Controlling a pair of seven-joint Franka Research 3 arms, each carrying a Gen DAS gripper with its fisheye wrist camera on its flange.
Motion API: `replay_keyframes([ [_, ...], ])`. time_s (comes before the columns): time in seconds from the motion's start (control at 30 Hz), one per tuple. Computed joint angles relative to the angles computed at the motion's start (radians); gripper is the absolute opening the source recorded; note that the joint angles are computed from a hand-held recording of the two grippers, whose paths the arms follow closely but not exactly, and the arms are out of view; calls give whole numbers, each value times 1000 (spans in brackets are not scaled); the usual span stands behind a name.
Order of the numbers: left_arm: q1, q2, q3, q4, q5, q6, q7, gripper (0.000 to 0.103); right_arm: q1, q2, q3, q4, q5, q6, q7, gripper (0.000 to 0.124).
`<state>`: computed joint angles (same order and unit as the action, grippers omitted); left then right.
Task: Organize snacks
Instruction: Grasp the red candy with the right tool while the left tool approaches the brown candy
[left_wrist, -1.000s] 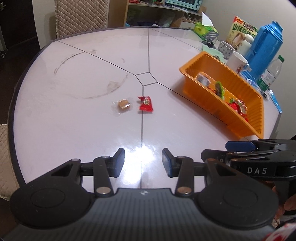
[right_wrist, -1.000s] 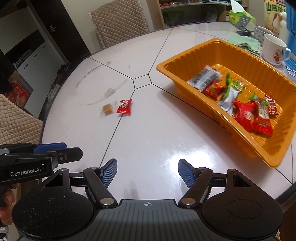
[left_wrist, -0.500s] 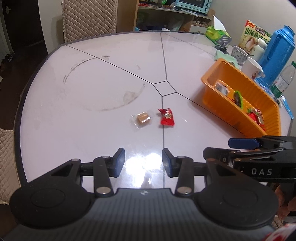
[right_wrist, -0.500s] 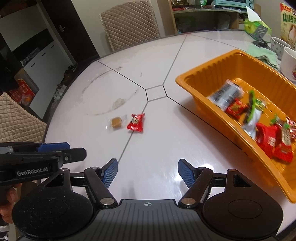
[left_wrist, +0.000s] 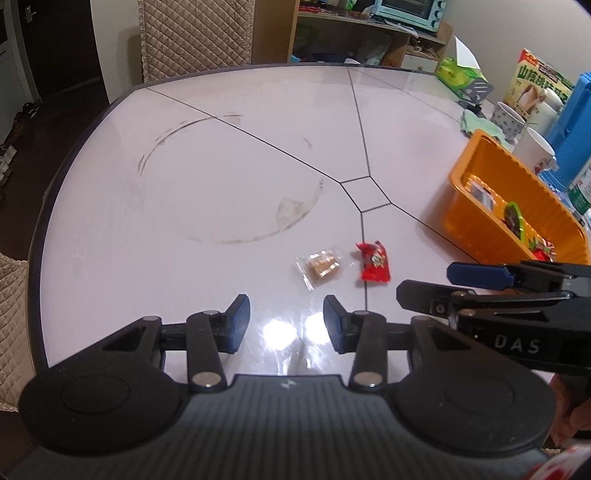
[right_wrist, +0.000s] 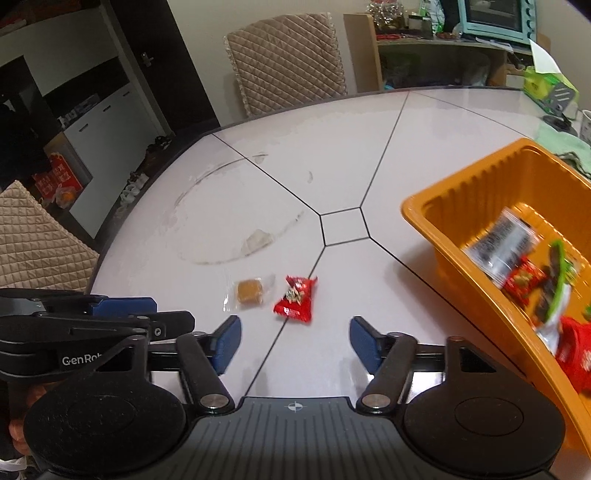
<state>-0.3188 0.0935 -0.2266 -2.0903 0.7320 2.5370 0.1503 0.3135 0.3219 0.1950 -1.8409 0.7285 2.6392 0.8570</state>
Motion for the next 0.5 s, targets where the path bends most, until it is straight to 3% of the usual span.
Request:
replay_keyframes([
  [0.5,29,44,31,22,-12,31,51,39,34,145,-1,145,-110,14,117,39],
])
